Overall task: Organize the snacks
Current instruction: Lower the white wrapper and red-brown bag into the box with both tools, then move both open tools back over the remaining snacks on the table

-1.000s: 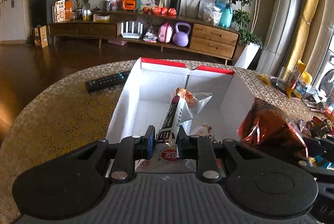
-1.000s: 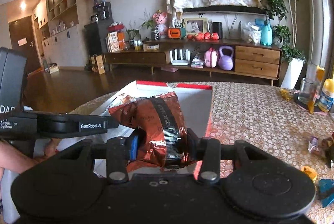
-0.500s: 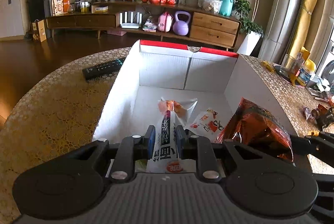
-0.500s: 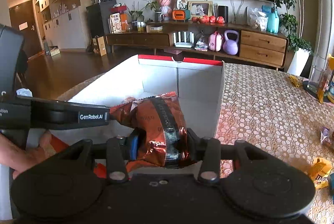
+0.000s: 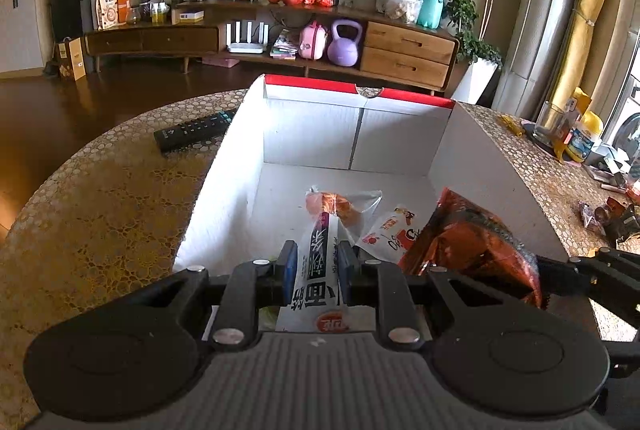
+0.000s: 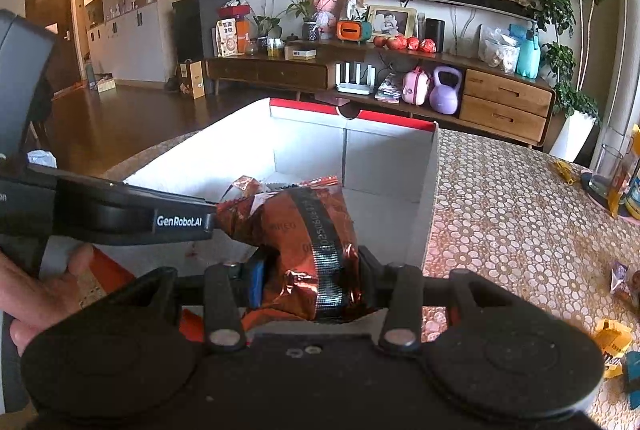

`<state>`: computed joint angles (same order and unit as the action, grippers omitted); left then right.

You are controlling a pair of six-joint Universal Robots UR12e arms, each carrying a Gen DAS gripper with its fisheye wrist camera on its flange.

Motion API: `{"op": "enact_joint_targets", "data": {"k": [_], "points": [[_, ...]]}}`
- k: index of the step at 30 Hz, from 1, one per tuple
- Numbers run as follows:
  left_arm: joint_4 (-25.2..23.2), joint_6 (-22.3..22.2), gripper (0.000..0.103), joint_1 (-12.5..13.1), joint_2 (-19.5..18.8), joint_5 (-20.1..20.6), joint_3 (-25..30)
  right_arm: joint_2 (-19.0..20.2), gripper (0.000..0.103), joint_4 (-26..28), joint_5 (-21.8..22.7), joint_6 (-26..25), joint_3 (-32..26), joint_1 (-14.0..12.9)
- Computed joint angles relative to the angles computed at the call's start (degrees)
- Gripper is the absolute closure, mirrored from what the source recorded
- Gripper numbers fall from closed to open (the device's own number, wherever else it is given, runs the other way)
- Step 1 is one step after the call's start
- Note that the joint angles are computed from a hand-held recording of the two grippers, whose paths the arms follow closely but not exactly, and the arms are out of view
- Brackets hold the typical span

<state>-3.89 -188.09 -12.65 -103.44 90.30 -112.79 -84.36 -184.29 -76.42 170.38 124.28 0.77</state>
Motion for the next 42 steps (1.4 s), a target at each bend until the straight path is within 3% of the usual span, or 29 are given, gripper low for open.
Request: {"op": "enact_joint_targets", "data": {"k": [5, 10, 12, 13, 14, 23, 26, 28, 33, 42], "points": [[0.05, -1.22, 0.082, 0.70, 0.34, -1.16, -0.05, 0.40, 0.060, 0.88, -0.21, -0.93, -0.57, 0.28], [1.52, -2.73, 0.074, 1.50, 0.85, -2.89, -0.52, 0.39, 0.060, 2.24, -0.37, -1.85, -0.90, 0.52], [2.04, -2.90, 0.065, 1.49, 1.00, -2.43, -0.61, 0.29, 0.060, 3.53, -0.52, -2.40, -1.25, 0.63], [2.68, -3.20, 0.048, 1.60, 1.10, -2.53, -0.80, 0.37, 0.060, 4.09, -0.56, -2.80, -1.48, 0.70], [3.28, -3.79, 0.037, 1.67, 1.18, -2.48, -0.88, 0.39, 0.059, 4.69, -0.83, -3.41, -1.66, 0.86], [4.70, -3.99, 0.037, 1.71, 1.73, -2.63, -0.95, 0.28, 0.056, 7.53, -2.13, -4.80, -2.42, 1.32], [4.95, -3.92, 0.035, 1.49, 1.87, -2.44, -0.93, -0.02, 0.046, 6.94, -2.34, -4.07, -2.07, 1.16], [5.20, -3.97, 0.032, 1.19, 1.87, -2.15, -0.83, -0.31, 0.045, 6.60, -2.15, -4.10, -1.86, 0.98], [5.55, -3.27, 0.025, 0.56, 1.76, -2.15, -0.72, -1.82, 0.039, 3.44, -1.93, -2.93, -0.08, 0.48], [6.95, -0.71, 0.017, -1.34, 1.56, -2.02, -0.57, -4.57, 0.041, -1.83, -2.01, 1.94, 3.33, -2.13]]}}
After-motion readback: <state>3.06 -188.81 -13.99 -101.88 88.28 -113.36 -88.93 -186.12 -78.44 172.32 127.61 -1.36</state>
